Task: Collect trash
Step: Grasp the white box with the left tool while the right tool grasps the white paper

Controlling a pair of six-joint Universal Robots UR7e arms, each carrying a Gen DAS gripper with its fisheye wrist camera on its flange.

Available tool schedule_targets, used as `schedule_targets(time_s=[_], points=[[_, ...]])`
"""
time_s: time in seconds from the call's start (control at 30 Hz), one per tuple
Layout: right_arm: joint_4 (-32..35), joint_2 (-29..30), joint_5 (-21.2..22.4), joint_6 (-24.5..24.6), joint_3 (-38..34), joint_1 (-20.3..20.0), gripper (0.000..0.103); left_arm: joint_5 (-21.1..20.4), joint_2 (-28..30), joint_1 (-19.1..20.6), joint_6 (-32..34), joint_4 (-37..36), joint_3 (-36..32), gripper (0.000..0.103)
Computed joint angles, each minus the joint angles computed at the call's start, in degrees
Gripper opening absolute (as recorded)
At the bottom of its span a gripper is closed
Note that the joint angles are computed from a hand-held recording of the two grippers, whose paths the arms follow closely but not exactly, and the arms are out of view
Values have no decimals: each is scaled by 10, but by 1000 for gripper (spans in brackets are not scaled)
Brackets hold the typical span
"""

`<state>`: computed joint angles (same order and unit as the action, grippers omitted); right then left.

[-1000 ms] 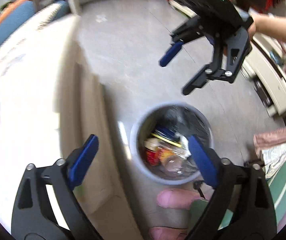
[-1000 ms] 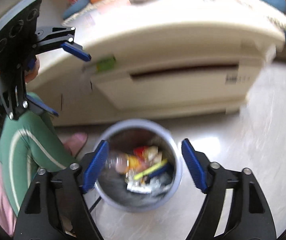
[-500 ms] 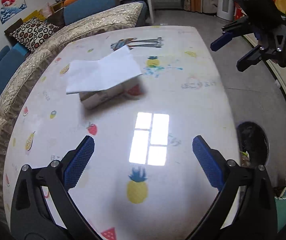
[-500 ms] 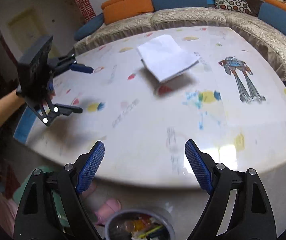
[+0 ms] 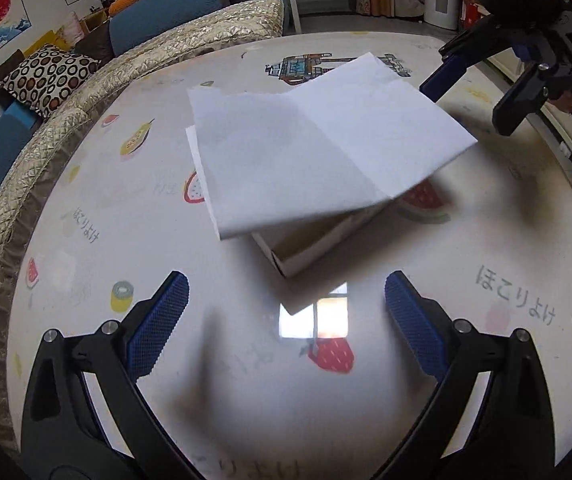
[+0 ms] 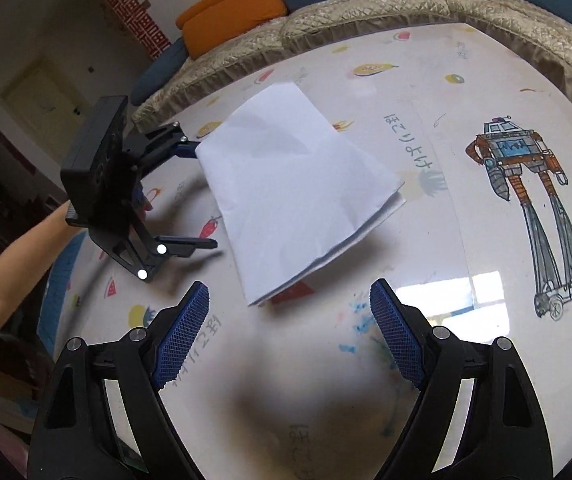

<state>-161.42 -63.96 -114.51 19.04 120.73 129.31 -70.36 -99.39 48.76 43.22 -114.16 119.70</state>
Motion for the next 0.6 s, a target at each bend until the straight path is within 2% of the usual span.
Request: schedule_targets(time_s=[0.2, 0.27, 0.33, 0.47, 0.53, 0.6], points=[[2, 5, 29, -13, -11, -30, 82, -51, 42, 21, 57, -38, -7, 96], [7, 7, 44, -20, -15, -35, 79, -65, 58, 28, 68, -29, -19, 97], [21, 14, 41, -33, -25, -39, 69, -75, 70, 30, 73, -26, -27, 96], [29, 20, 50, -49, -34, -46, 63, -86, 85, 33, 94, -18, -38, 96], [30, 19, 60, -53, -37, -50, 50, -92, 90, 34, 99, -12, -42, 96], [37, 19, 69, -58, -42, -51, 42, -99, 94, 35, 106, -1, -46, 96]])
